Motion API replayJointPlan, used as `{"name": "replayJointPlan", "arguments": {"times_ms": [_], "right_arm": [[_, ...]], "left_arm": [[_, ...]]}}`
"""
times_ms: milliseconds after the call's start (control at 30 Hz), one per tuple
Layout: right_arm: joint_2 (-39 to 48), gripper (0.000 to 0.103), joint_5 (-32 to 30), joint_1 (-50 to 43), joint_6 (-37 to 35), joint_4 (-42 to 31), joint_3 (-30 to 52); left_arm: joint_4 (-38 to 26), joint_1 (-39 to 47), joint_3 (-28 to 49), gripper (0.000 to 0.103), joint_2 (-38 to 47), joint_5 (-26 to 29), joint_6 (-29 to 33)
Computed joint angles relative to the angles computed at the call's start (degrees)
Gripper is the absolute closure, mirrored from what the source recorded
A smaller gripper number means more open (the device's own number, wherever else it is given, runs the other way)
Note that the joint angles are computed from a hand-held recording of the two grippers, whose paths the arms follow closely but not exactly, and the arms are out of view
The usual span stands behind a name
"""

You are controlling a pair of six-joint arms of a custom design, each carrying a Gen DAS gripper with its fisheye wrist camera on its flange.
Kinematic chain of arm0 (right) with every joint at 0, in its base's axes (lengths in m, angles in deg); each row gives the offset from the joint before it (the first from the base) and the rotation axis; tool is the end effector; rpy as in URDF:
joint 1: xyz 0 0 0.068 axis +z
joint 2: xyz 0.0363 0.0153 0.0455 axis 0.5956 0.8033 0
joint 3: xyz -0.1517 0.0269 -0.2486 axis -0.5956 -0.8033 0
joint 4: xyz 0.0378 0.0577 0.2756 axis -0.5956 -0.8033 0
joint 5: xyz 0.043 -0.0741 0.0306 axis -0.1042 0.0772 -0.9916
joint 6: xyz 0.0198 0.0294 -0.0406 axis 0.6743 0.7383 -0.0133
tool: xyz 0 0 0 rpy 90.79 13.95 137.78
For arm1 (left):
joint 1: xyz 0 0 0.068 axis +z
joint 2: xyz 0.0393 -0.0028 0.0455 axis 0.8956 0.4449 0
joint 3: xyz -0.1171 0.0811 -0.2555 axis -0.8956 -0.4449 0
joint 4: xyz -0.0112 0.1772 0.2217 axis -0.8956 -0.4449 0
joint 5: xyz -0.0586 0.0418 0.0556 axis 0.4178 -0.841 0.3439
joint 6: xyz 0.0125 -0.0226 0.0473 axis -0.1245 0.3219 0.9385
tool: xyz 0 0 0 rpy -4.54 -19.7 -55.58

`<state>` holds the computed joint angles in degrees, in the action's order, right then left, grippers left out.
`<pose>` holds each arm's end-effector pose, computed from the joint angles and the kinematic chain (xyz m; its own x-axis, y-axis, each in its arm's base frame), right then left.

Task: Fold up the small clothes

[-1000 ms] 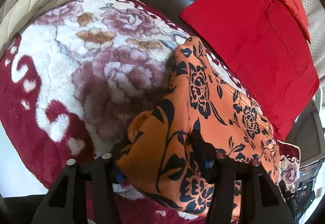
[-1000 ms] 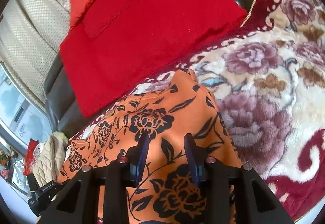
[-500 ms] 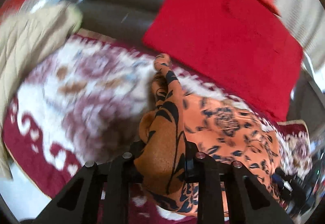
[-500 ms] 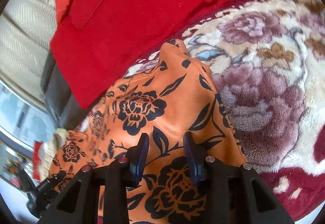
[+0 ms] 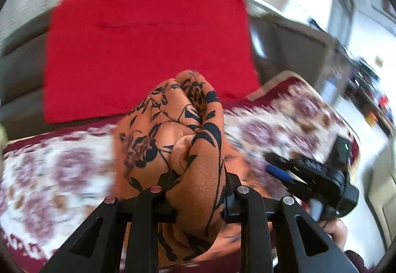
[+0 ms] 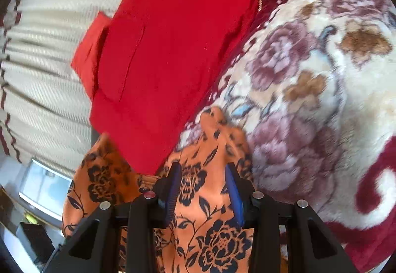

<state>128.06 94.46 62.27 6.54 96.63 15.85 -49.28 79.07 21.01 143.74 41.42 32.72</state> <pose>0.2427 0.1099 0.2323 -0.3586 0.8828 -0.3035 0.2697 0.4093 0.8716 0.2877 0.0563 0.3216 -0.5946 0.3518 -0.7229 0.6132 0.7800 -0.1248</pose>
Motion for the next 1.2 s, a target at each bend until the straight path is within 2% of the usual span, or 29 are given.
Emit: {"name": "replayJointPlan", "arguments": {"times_ms": [100, 200, 267, 300, 333, 400, 467, 533, 600, 667, 733, 800, 900, 1033, 1067, 1100, 1133, 1200], "right_arm": [[-3.21, 0.062, -0.58, -1.87, 1.65, 1.57, -3.1], [-4.24, 0.062, -3.91, -4.29, 2.27, 2.37, -4.61], [-3.9, 0.062, -7.84, -5.96, 2.76, 3.66, -5.26], [-4.0, 0.062, -9.44, -6.53, 2.83, 4.08, -5.61], [-3.74, 0.061, -11.11, -7.15, 2.76, 4.75, -5.8], [-3.02, 0.043, -12.51, -7.71, 2.54, 6.53, -6.02], [-2.98, 0.041, -12.71, -7.34, 1.52, 8.24, -6.02], [-2.36, 0.041, -12.58, -6.2, -0.43, 8.6, -4.96], [-0.82, 0.041, -13.8, -5.5, -1.84, 8.15, -3.42], [1.99, 0.041, -15.21, -4.71, -2.83, 4.89, -0.55], [5.44, 0.041, -18.66, -4.54, -2.98, 4.1, 1.47], [9.81, 0.04, -21.74, -3.92, -4.21, -0.03, 5.36], [11.81, 0.036, -18.17, -1.41, -7.66, -4.81, 9.04], [14.1, 0.038, -16.93, 1.48, -11.35, -3.81, 11.38], [14.33, 0.04, -14.92, 2.45, -12.55, -5.42, 12.28], [14.61, 0.052, -13.23, 3.28, -13.79, -6.94, 13.23], [14.76, 0.07, -11.78, 3.96, -15.1, -8.22, 14.05], [13.69, 0.076, -8.36, 5.1, -16.69, -8.68, 14.04]], "left_arm": [[-2.13, -8.43, -4.62, 0.062, 0.87, -4.75, 1.13], [-6.78, -10.68, -6.37, 0.06, 3.58, -8.05, 4.06], [-9.11, -7.33, -5.98, 0.051, 3.52, -5.33, 8.28], [-11.79, -4.93, -4.33, 0.044, 4.12, -3.22, 11.21], [-14.63, -2.66, -2.91, 0.04, 4.3, -1.1, 13.98], [-20.82, 3.53, 0.95, 0.034, 5.81, 3.81, 21.55], [-23.81, 8.89, 4.36, 0.032, 7.39, 7.12, 26.44], [-21.86, 12.11, 6.34, 0.031, 8.73, 7.78, 26.35], [-17.57, 14.58, 7.96, 0.031, 10.83, 6.6, 23.43], [-12.68, 15.71, 9.19, 0.031, 13.15, 3.84, 18.59], [-8.76, 16.0, 9.16, 0.031, 14.84, 1.43, 16.06], [-5.35, 15.42, 8.42, 0.031, 16.97, -2.17, 14.04], [-2.88, 13.4, 5.36, 0.031, 17.94, -5.8, 13.67], [-2.71, 12.73, 3.66, 0.031, 17.54, -4.36, 13.14], [-3.33, 12.49, 3.75, 0.031, 17.63, -4.17, 13.17], [-3.61, 12.39, 3.91, 0.031, 17.88, -4.07, 13.4], [-3.37, 11.89, 3.5, 0.031, 17.62, -4.14, 13.44], [-2.56, 11.07, 1.9, 0.031, 15.99, -4.3, 14.05]]}}
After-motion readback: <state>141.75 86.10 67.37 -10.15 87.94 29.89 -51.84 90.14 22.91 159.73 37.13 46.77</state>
